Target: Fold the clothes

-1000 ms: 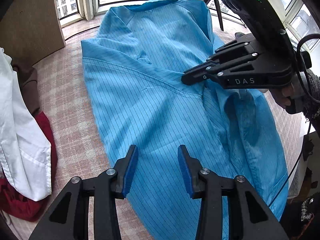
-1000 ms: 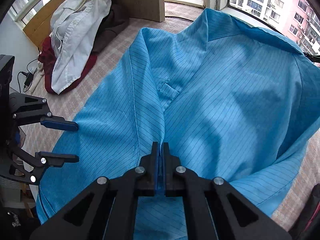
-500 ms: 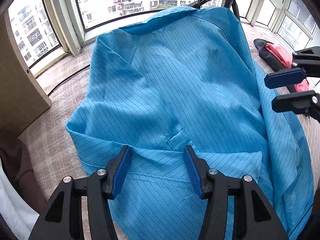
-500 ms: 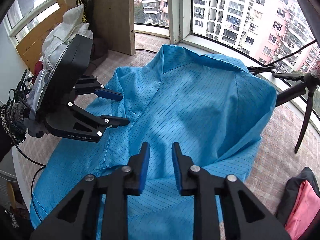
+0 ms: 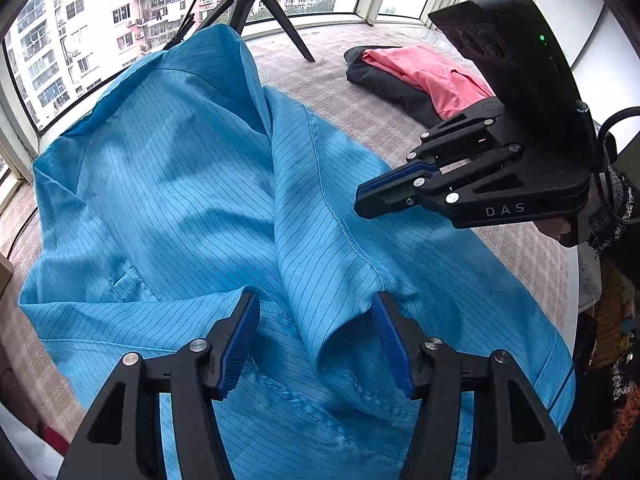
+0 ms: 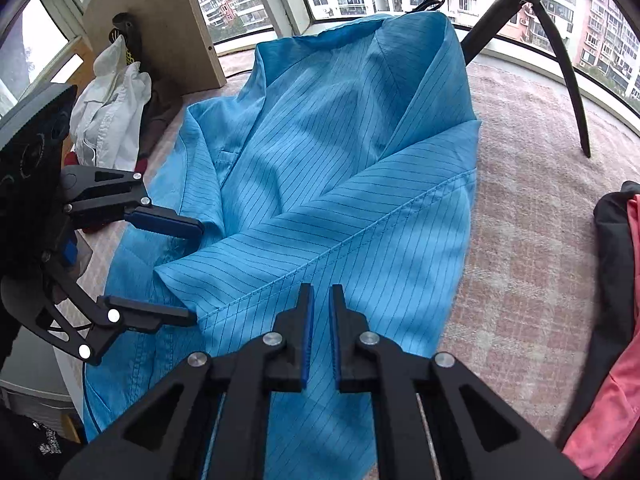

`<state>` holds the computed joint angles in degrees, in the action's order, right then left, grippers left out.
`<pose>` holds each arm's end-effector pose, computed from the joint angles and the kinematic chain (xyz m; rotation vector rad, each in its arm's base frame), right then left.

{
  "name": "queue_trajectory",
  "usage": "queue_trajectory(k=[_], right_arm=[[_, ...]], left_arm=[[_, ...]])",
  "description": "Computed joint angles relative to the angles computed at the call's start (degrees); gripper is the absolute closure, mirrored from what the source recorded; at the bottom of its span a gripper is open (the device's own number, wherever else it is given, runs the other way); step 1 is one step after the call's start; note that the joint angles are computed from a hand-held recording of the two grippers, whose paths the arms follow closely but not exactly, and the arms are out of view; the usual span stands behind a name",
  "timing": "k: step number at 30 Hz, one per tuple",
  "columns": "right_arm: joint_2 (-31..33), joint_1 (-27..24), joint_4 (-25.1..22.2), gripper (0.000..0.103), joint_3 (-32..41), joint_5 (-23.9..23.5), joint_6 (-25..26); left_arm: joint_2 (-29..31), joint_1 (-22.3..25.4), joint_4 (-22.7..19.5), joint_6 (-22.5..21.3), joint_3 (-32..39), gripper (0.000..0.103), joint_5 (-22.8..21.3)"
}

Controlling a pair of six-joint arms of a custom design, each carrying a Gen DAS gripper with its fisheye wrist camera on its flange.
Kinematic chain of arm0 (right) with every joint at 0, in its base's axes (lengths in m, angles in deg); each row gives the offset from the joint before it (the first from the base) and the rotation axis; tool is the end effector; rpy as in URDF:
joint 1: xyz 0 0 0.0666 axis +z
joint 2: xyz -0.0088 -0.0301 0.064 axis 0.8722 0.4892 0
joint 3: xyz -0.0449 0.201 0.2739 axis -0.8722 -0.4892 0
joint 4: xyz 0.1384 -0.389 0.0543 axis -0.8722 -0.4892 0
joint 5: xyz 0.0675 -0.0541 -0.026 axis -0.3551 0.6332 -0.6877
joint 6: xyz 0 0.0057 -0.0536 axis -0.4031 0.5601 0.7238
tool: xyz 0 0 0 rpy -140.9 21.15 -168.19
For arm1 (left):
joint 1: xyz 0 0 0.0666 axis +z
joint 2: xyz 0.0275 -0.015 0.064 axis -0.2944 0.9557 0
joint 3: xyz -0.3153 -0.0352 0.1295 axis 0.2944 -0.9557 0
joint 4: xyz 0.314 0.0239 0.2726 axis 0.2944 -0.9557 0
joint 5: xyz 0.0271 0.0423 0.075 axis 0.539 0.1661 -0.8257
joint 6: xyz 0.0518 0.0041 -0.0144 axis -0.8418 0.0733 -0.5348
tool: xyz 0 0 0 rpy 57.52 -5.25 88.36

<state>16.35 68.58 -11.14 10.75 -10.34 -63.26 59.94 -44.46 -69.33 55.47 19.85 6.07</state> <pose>0.3641 0.0591 0.3663 -0.2628 2.6570 0.3896 0.3621 -0.2044 0.3732 1.3898 2.4511 -0.6105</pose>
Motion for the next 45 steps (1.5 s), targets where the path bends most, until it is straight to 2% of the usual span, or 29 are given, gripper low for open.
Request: queue_trajectory(k=[1, 2, 3, 4, 5, 9, 12, 13, 14, 15, 17, 19, 21, 23, 25, 27, 30, 33, 35, 37, 39, 42, 45], right_arm=[[-0.4, -1.4, 1.2, 0.064, 0.2, 1.8, -0.9], [-0.2, -2.7, 2.2, 0.053, 0.6, 3.6, -1.7], [0.7, -4.0, 3.0, 0.053, 1.1, 4.4, -2.2], [1.7, -5.2, 3.8, 0.053, 1.7, 5.0, -2.5], [3.3, -6.4, 4.1, 0.053, 2.5, 4.7, -2.6], [10.8, -9.7, 3.7, 0.052, 6.3, 0.5, -3.4], [13.7, -10.1, 6.1, 0.051, 6.7, -4.1, -4.9], [14.6, -10.3, 6.9, 0.054, 6.8, -5.9, -5.5], [14.6, -10.7, 7.1, 0.085, 6.8, -8.6, -6.4], [14.6, -11.1, 7.5, 0.099, 6.7, -11.4, -7.4], [12.6, -11.2, 9.2, 0.099, 5.6, -14.5, -7.9], [9.5, -10.7, 9.6, 0.099, 4.6, -15.8, -5.5], [7.1, -9.7, 10.0, 0.099, 4.2, -14.4, -3.2], [7.1, -6.4, 8.2, 0.098, 5.4, -3.4, 0.2], [8.6, -5.7, 6.1, 0.096, 6.5, -0.2, 0.7], [9.1, -5.7, 4.5, 0.087, 6.9, 1.3, 0.2], [5.3, -7.6, 4.7, 0.087, 4.2, -1.0, -1.0], [-2.4, -9.5, 3.6, 0.087, -0.4, -7.1, -0.4], [-9.1, -10.4, 1.1, 0.087, -4.0, -12.3, 0.3], [-13.8, -7.6, -0.3, 0.087, -7.1, -13.3, -0.1], [-15.9, -3.0, -1.2, 0.087, -9.4, -10.4, -0.3], [-13.4, 4.7, 0.7, 0.087, -10.7, -3.6, -2.4], [-9.9, 7.9, 0.9, 0.087, -9.2, -3.5, -5.8]], left_arm=[[0.8, -0.2, -0.4, 1.1, 0.3, 0.051, 0.4], [1.3, -0.3, -0.6, 1.9, 0.4, 0.059, 0.6], [1.7, -0.3, -0.7, 2.2, 0.4, 0.068, 1.1], [2.1, -0.3, -0.9, 2.2, 0.4, 0.087, 1.9], [2.2, -0.2, -1.0, 2.2, 0.3, 0.096, 2.7], [0.0, 0.6, -1.3, 1.4, -0.9, 0.096, 7.5], [-1.2, 0.3, -0.9, 1.2, -1.3, 0.096, 6.6], [-1.2, 0.4, -0.8, 1.4, -1.4, 0.096, 6.3], [-1.2, 0.5, -0.6, 1.7, -1.4, 0.096, 6.1], [-1.1, 0.6, -0.5, 2.0, -1.5, 0.096, 5.9], [-1.2, 0.4, 0.2, 2.1, -2.1, 0.096, 5.1], [-1.6, 0.0, 1.0, 2.2, -2.9, 0.096, 3.7], [-1.7, -0.2, 1.4, 3.0, -3.5, 0.096, 1.9], [-1.6, 0.9, 0.9, 4.2, -3.0, 0.089, 2.8], [-1.9, 2.9, 0.2, 5.4, -2.0, 0.079, 4.7], [-3.4, 6.4, -0.6, 6.0, -1.0, 0.073, 6.8], [-7.1, 13.5, -2.7, 5.1, -0.4, 0.072, 9.0], [-10.6, 22.1, -9.3, 0.6, -0.1, 0.072, 11.5], [-13.3, 26.9, -13.6, -2.7, -1.1, 0.072, 11.8], [-16.2, 30.1, -17.3, -6.0, -3.5, 0.072, 10.7], [-18.5, 30.3, -18.8, -7.1, -6.8, 0.072, 8.3], [-20.5, 27.2, -18.2, -4.8, -11.7, 0.072, 8.7], [-21.5, 21.4, -14.8, -1.5, -14.4, 0.072, 9.3]])
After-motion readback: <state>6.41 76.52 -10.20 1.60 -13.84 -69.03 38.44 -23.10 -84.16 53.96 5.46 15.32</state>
